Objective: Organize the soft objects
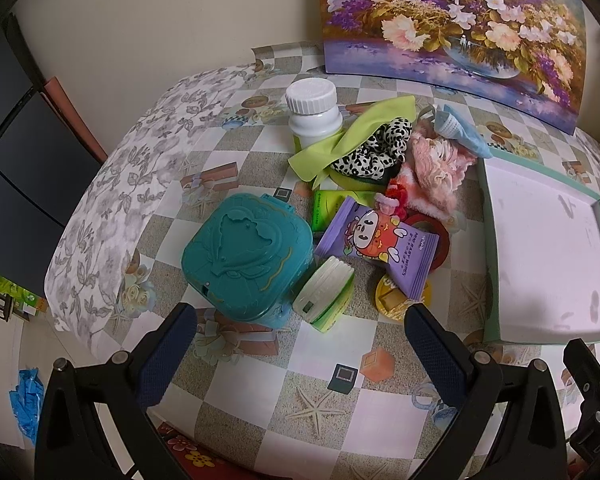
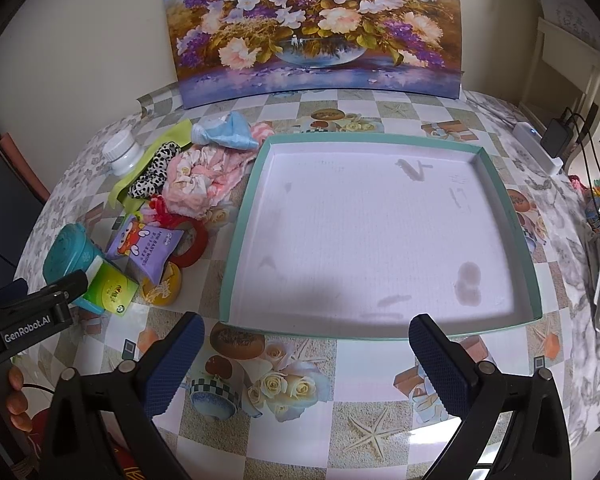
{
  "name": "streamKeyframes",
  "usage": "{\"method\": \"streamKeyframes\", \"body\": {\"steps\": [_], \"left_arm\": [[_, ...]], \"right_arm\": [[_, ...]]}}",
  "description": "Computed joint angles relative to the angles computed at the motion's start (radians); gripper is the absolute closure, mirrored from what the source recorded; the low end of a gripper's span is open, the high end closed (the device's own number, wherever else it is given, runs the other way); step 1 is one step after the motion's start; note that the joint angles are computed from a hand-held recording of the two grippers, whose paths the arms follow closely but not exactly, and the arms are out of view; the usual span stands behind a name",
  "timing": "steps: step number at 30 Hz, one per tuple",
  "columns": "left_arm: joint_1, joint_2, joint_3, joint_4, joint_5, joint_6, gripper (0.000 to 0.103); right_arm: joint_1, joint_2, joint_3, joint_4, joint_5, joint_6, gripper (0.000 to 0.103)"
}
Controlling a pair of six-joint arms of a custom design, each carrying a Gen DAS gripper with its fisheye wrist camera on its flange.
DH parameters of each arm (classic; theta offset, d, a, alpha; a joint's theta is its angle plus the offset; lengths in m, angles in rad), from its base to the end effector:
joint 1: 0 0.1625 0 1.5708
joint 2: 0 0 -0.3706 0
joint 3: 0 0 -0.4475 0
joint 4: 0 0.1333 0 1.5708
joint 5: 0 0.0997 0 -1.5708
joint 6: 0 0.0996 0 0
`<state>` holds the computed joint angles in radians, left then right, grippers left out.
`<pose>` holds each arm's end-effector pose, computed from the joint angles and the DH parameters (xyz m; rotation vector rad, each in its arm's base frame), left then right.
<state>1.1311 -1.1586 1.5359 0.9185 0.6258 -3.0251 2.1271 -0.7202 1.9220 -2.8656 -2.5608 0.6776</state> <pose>-0.0125 -0.5294 0.2540 0.4555 2.1635 -0.4826 0.3299 -0.4358 -0.0556 -0.1939 -2.2548 0.7925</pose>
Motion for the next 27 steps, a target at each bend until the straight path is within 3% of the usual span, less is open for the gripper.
{"method": "streamKeyframes", "body": {"steps": [27], "left_arm": [[-0.003,0.012,-0.013,0.015,-0.004,-0.011,0.000]], "right_arm": [[0.000,0.006,-0.004,0.005,-0.001,0.003,0.000]]}}
